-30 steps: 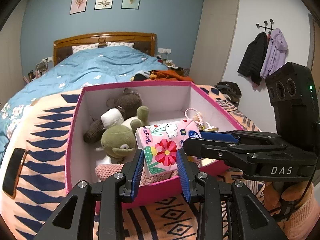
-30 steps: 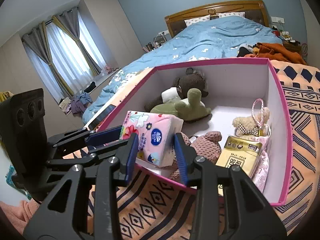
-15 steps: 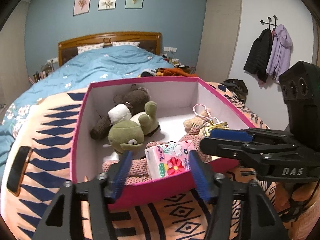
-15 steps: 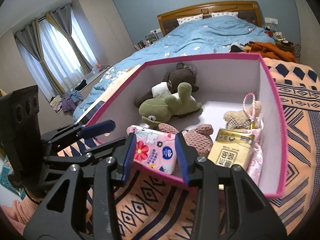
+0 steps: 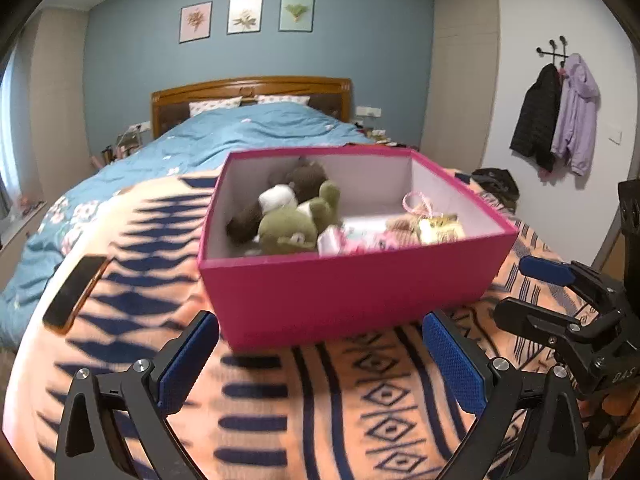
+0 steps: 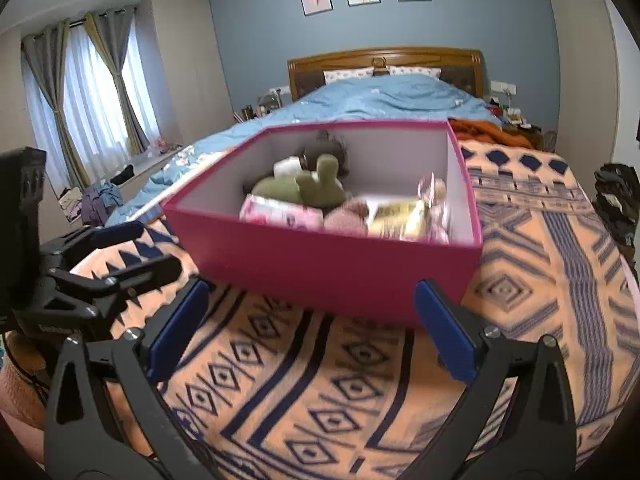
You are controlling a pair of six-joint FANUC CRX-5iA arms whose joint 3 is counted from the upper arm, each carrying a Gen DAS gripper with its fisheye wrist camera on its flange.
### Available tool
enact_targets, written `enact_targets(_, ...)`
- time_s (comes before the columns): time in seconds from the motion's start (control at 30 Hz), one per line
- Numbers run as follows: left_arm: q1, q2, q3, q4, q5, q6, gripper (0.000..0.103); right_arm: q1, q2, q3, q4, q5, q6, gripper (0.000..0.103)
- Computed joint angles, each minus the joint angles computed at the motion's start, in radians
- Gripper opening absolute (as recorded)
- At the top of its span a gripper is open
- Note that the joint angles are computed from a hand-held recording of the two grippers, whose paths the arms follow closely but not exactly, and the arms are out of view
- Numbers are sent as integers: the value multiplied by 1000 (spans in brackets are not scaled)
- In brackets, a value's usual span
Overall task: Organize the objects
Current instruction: 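Lower the tissue pack into the pink box and open the right gripper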
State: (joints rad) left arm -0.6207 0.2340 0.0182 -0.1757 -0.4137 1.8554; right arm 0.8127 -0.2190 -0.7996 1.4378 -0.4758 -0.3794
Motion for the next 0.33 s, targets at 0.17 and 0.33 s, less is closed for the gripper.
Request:
enact_targets(0.17, -20, -17, -13, -68, -36, 86, 103, 24, 1, -21, 3, -29, -44, 103)
enact_targets(0.33, -47, -27, -10, -145, -45, 166, 103, 45, -1, -29, 13, -56, -70, 103)
